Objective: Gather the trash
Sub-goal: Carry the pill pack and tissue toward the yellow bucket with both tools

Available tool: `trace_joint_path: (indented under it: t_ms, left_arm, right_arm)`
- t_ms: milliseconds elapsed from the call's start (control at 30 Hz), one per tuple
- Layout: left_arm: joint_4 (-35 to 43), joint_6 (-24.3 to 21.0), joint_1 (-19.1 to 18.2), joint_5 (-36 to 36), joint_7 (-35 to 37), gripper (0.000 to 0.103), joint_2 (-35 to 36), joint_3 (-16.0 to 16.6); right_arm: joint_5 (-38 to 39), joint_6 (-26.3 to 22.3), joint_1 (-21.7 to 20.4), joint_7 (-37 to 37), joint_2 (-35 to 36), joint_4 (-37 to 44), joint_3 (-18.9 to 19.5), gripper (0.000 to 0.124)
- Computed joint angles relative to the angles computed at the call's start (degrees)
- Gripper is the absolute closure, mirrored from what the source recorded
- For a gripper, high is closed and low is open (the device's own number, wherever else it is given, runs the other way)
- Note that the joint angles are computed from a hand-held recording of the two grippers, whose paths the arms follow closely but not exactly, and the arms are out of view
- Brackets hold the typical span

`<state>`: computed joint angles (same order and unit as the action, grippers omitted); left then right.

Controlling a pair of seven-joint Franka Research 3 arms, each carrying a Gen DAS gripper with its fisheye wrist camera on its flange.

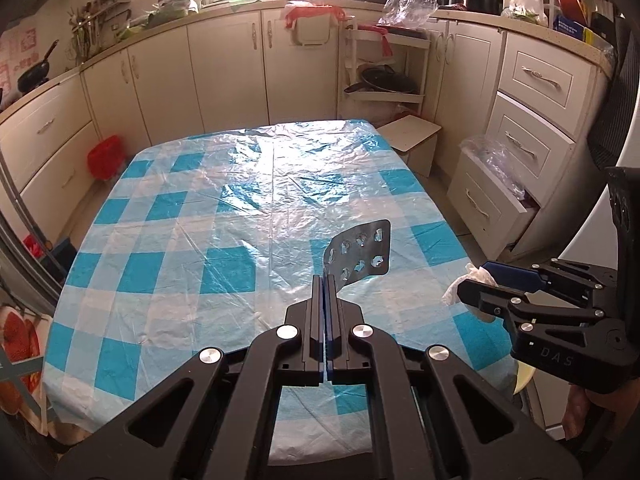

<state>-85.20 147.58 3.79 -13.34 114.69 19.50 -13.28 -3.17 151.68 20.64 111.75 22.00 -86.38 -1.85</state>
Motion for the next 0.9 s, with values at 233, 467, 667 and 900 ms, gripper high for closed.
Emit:
trace_joint_path:
  t_ms: [233,467,667,900]
  left_arm:
    - [-1.8,0.0,-0.5,-2.6,2.7,0.102,-1.6,-1.5]
    - [-0.5,-3.9,-1.4,-7.5,5.8,0.102,-1.5,-2.9]
    - [3.1,-9.7,-3.6,-10.2,5.6,0.102,0.9,-3.9]
    - [4.7,-12.3,-8.0,-6.4,2.6,0.102,3.9,-3.9]
  right_arm:
    - [-3.3,-2.2,0.0,6.4,-2.8,-3.3,-2.2,0.087]
    - [-5.2,-3.1,-2.5,13.8,-7.7,-10.1,-2.4,0.087]
    - [-4.4,-3.9,-5.4,18.8,-11.1,-15.0,-1.6,0.087]
    - [-2.0,-4.4,-8.0,22.3,-13.1,-19.1,-0.8,0.087]
